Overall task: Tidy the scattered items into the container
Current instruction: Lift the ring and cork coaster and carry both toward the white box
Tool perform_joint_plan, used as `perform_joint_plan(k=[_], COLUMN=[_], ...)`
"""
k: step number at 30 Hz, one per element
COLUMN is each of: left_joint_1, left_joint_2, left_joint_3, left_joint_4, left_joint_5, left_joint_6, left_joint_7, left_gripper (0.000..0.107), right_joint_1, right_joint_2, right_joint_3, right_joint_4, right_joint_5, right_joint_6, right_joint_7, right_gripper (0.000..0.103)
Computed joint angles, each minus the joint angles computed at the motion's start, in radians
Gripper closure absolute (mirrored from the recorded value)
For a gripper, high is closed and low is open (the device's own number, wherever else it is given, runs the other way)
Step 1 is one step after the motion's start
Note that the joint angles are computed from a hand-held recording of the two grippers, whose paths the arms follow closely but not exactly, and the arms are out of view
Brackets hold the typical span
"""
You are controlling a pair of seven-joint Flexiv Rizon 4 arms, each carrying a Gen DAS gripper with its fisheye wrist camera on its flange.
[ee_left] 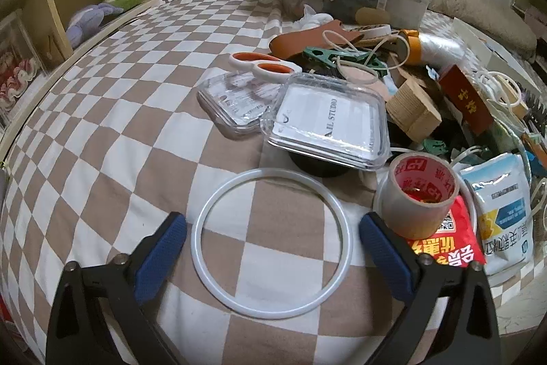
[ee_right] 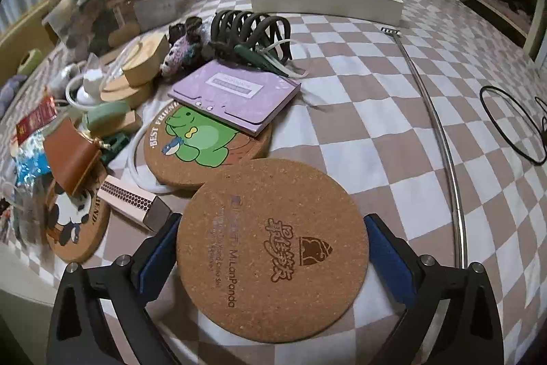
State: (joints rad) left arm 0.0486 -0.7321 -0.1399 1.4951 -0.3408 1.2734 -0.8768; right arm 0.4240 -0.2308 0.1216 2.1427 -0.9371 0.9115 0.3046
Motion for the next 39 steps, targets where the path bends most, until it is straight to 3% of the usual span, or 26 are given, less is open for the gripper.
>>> perform_joint_plan(k=[2,9,15,21,28,35,39], left_joint_1=[0.013,0.052,0.097,0.152,0.183,0.185,0.181], left_joint_2=[0.004,0.015,0.052,0.100,0.154,0.234,0.290], left_joint_3=[-0.018,-0.072,-0.121,-0.197,-0.243,-0.262,-0.274], left_joint_4=[0.013,0.039,0.080,0.131,0.158,0.191,0.217], left_joint_5=[-0.011,-0.062,-0.150,-0.280,-0.415,-0.577,-0.691], left_joint_6=[0.019,0.029,0.000,0.036,0.050,0.023,0.005], left_joint_7=[0.009,0.047,0.073,0.152,0.256,0.418,0.531], left_gripper=[0.022,0.023,0.023,0.023,0.023,0.023,0.022], right_joint_1=[0.000,-0.003,-0.023,-0.047,-0.050,-0.004,0.012], right_joint_2=[0.003,0.019,0.100,0.152,0.195,0.243,0.260], right_joint_3=[-0.002,-0.002,0.007,0.041,0.076,0.127,0.141], right_joint_4=[0.007,0.022,0.077,0.094,0.088,0.023,-0.005], right_joint_5=[-0.015,-0.049,-0.197,-0.269,-0.274,-0.233,-0.255], right_joint_6=[0.005,0.009,0.020,-0.010,-0.041,-0.179,-0.217], right_joint_7=[0.013,0.069,0.266,0.338,0.306,0.121,0.086], right_gripper=[0.002,0.002,0.002,0.002,0.002,0.002,0.002])
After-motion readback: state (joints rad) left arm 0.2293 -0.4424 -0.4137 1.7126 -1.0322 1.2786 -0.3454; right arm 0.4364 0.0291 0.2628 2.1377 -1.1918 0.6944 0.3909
